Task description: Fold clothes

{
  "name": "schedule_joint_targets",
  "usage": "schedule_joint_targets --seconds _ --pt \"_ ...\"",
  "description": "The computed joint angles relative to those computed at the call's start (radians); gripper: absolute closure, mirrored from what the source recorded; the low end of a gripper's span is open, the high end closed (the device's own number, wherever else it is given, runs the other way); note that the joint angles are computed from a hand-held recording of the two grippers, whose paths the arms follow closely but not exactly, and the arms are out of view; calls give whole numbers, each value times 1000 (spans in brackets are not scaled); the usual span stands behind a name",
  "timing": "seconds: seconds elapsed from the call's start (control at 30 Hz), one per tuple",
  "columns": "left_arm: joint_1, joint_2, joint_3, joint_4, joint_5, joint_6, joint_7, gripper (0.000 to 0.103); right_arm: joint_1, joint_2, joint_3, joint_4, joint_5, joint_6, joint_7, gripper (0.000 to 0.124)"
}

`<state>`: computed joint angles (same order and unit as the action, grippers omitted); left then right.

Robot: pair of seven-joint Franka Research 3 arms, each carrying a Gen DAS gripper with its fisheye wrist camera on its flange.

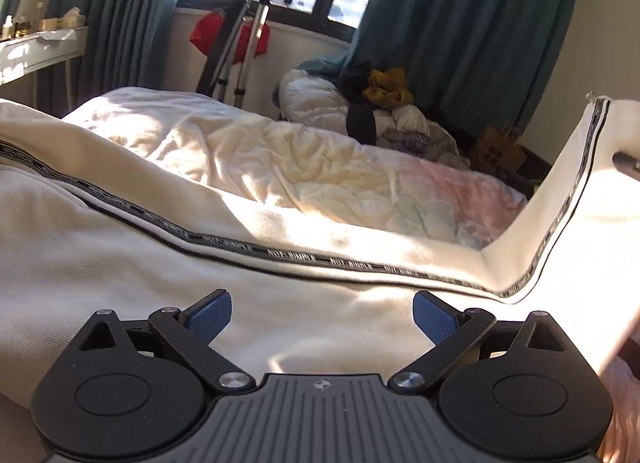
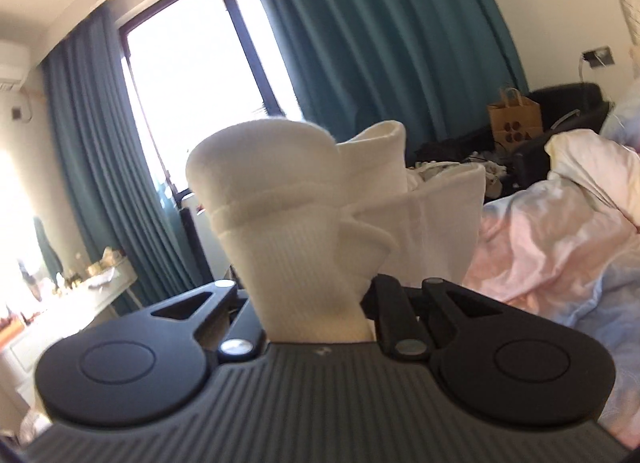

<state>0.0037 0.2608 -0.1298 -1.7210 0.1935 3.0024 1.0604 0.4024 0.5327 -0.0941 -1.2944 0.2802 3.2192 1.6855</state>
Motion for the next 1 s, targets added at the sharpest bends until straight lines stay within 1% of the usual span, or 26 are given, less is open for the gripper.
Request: schedule_joint_targets --seconds 0.03,0.07,0.1,0.13,0.2,0.23,0.27,0.3,0.33,0.4,0.47,0.53,0.6,0.63,0.67,0.73,0.8,0.9,0.93,1.0 --pt "-19 -8 33 -10 -12 28 -23 4 17 3 6 -4 -23 -9 -21 112" --pt "-11 -17 31 -26 -88 61 7 4 35 1 14 -28 -48 -7 -49 112" --pt "33 -23 -5 -37 -111 90 -5 4 56 -1 17 -51 -71 -7 -77 112" --pt "68 -27 -31 -47 -108 109 -37 4 68 0 28 -73 -90 -21 -106 112" --pt "93 -36 -41 -63 -148 144 -61 4 96 12 41 -100 -127 -63 -156 112" --pt "104 -37 -49 -67 -159 151 -65 4 112 21 39 -107 -147 -99 -176 112" --pt "125 -36 -72 -70 -175 155 -56 4 135 35 22 -104 -172 -144 -186 112" --pt "143 -35 -93 -71 -189 160 -46 4 170 47 -14 -107 -203 -180 -177 112" --pt "160 -33 -113 -71 -201 164 -31 4 190 54 -38 -114 -236 -186 -164 111" --pt "202 -24 -168 -61 -225 164 16 4 168 47 -5 -110 -240 -211 -175 111" --pt "267 -6 -253 -49 -265 164 90 4 142 38 34 -103 -237 -238 -191 110" --pt "331 13 -340 -38 -307 162 168 4 90 27 102 -83 -218 -304 -250 108" --pt "378 28 -409 -34 -344 159 232 4 31 6 180 -78 -184 -370 -352 100" --pt "402 35 -443 -33 -364 157 263 4 0 -7 219 -82 -155 -397 -415 92" --pt "427 39 -479 -37 -386 157 293 4 -31 -25 260 -100 -118 -414 -488 80" --pt "459 51 -527 -35 -421 156 337 4 -87 -61 328 -130 -27 -451 -630 68" --pt "488 60 -568 -37 -455 165 369 4 -155 -117 404 -193 111 -463 -770 67" --pt "527 75 -624 -40 -483 178 388 4 -234 -179 481 -255 340 -470 -904 65" --pt "535 79 -634 -39 -486 180 386 4 -255 -190 496 -256 416 -489 -928 65" --pt "536 87 -637 -32 -484 177 375 4 -341 -209 563 -250 659 -577 -1053 65"
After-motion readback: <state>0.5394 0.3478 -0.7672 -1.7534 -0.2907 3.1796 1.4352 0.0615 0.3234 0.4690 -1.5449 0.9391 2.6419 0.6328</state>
